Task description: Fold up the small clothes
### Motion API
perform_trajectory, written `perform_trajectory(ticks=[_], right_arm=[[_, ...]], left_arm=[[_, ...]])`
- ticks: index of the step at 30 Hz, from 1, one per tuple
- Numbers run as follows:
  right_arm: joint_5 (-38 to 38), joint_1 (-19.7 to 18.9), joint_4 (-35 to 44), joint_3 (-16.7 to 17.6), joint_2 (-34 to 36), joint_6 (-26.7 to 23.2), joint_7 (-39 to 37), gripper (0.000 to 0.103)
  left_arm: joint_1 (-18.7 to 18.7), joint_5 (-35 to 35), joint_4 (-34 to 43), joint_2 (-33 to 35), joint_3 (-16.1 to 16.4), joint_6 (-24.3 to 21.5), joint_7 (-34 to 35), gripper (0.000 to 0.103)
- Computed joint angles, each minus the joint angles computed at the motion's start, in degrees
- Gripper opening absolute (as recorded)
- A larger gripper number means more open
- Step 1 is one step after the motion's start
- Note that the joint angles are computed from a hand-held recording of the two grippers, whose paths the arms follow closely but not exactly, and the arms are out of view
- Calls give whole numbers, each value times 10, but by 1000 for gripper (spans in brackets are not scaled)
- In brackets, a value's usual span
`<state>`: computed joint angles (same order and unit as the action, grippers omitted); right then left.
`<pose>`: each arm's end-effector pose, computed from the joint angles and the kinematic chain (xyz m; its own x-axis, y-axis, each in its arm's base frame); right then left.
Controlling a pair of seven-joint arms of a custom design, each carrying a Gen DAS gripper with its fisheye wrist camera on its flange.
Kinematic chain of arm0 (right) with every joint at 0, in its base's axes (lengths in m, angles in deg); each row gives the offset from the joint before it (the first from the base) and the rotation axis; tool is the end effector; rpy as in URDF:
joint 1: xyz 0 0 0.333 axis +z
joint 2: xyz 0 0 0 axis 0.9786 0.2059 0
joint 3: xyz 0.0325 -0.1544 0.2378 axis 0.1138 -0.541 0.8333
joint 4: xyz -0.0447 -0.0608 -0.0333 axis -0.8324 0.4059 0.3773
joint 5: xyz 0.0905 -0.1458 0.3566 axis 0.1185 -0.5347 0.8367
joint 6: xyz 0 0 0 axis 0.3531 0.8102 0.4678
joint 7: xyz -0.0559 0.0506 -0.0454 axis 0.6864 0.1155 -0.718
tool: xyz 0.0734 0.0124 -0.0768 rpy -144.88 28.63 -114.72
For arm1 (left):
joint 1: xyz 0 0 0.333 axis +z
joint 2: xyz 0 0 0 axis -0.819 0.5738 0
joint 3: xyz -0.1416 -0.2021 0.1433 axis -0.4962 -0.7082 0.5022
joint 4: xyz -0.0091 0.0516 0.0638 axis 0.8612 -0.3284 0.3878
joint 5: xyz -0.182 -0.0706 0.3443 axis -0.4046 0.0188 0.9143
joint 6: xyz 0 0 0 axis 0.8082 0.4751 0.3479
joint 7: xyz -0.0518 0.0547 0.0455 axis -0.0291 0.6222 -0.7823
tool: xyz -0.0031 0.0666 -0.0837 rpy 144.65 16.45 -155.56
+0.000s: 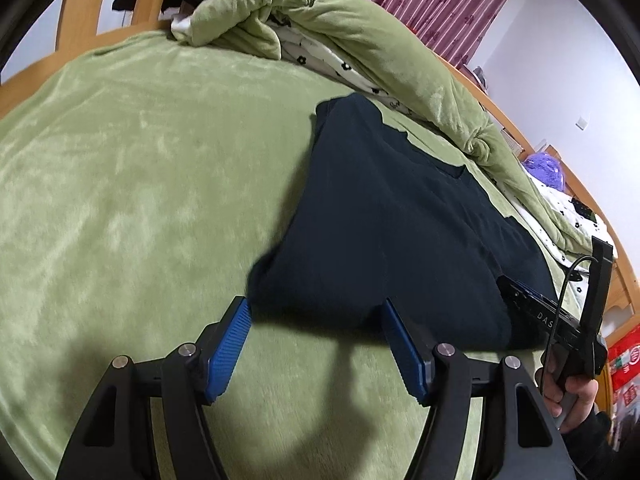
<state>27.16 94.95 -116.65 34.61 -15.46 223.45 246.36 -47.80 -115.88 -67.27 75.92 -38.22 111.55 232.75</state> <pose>0.6034 0.1444 0.3122 -0.1739 -0.9841 -0.0362 -0.7471 0.1558 -0.6462 0.6057 -0.0051 0.3023 -0.1835 -0.8977 0.4006 -0.8102 -0.0926 -0.5788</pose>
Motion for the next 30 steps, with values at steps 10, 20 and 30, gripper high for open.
perform_trajectory(ticks=[10, 20, 30], right_arm=[[13, -20, -64, 24, -50, 12, -33, 46], [-42, -79, -220, 29, -205, 57, -14, 46], [-125, -250, -344, 32, -384, 53, 9, 46]], left_arm=[[-8, 6, 5, 8, 2, -46, -38, 67], [-32, 61, 74, 39, -24, 39, -221, 10], [-207, 361, 115, -14, -11, 136, -425, 10]])
